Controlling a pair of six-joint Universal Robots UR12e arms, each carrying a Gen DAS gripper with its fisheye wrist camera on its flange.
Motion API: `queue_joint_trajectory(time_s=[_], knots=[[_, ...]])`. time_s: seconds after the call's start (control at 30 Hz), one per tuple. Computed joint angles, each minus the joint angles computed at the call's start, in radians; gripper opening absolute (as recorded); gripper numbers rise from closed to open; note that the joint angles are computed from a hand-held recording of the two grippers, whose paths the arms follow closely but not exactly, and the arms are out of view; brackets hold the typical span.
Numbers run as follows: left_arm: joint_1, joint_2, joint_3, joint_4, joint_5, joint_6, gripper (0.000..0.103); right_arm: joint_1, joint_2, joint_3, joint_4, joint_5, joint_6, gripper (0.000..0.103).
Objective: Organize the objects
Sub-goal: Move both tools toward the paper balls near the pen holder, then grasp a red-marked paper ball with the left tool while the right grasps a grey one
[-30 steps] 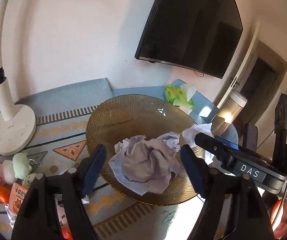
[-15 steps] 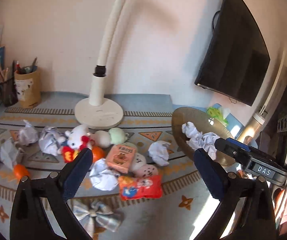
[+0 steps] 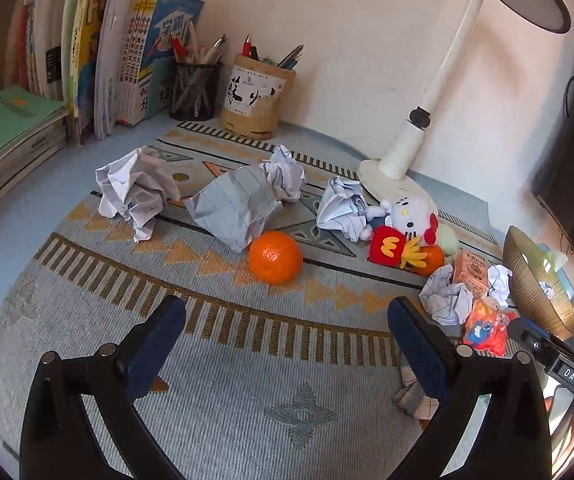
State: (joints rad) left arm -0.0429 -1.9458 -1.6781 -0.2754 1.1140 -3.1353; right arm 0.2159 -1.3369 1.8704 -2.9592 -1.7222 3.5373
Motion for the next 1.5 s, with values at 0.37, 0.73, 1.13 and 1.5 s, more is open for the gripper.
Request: queue_joint_trajectory(time_s=[0.37,0.73,1.13,1.5], knots=[[0.007,0.003,-0.007,0.006,-0.015,-0.023,0.101,0.024,0.009,-0.02,0.026,-0.07,-0.043,0.089],[0.056,-0.038,0.097,-0.112,0.13,0.012,0.101,0.043,0.141,-0.333,0.262,0.291,-0.068,0.089],[0.06,-0.147,0.235,-0.185,0.057,-0.028,0.078,0.048,0.398,-0.671,0.468,0.472,0.015,0.089],[0.045,-0.139,0.21,-0.116,0.118,0.027,0.043,0.059,0.39,-0.647,0.406,0.427,0.026,0.038]])
